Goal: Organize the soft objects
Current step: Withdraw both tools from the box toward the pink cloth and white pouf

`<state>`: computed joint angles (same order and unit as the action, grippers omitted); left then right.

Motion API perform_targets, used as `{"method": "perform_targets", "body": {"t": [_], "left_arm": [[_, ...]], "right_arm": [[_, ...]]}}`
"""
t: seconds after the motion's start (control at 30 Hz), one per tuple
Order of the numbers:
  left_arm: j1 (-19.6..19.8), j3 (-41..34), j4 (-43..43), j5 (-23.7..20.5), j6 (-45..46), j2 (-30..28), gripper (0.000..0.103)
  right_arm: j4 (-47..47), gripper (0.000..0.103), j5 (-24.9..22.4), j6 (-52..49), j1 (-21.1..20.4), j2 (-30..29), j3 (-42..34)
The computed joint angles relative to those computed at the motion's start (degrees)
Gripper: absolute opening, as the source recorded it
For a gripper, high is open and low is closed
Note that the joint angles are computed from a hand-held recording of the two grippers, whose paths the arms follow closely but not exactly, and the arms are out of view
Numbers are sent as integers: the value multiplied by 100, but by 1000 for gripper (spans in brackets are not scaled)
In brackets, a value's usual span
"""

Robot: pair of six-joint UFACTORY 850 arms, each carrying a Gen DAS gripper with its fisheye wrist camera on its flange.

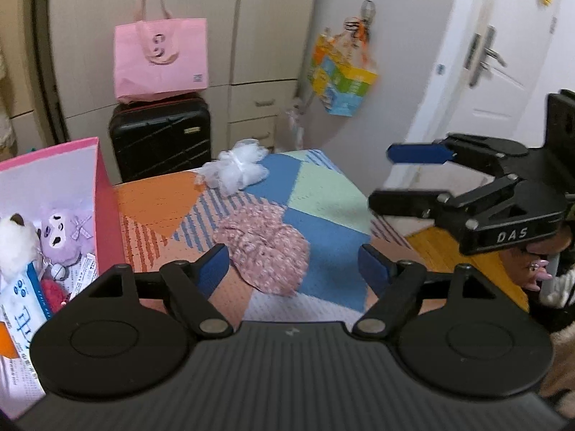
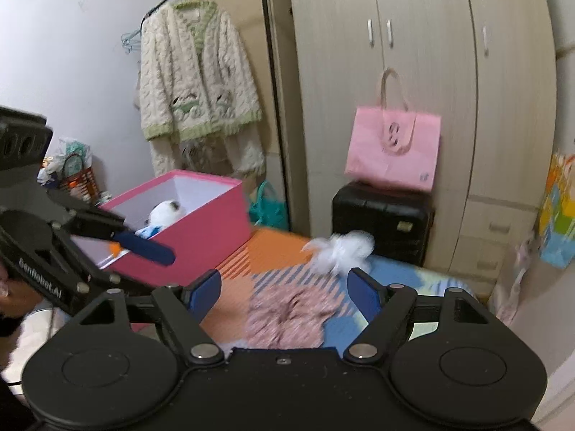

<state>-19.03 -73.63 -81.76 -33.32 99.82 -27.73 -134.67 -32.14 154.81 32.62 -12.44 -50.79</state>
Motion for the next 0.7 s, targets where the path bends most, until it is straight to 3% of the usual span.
{"method": "perform_targets", "body": {"t": [0.17, 0.3, 0.37, 0.57, 0.7], "left_arm": [[-196, 192, -1771, 407, 1659, -189, 79], [-404, 274, -3145, 603, 2902, -361, 79], [-518, 286, -3930, 726, 3689, -454, 79], [-642, -256, -3428, 969, 2469, -953, 79], [-811, -450, -4480, 1397, 3292, -1178, 82]], "right_arm": [[-292, 81, -59, 57, -287, -270, -170], [-1307, 82, -52, 1013, -616, -458, -275], [-1771, 87, -137, 1392, -744, -582, -340], [-2818, 87, 4, 2027, -1074, -1000, -715], [-3382, 87, 299, 2188, -1237, -1342, -1112]]}}
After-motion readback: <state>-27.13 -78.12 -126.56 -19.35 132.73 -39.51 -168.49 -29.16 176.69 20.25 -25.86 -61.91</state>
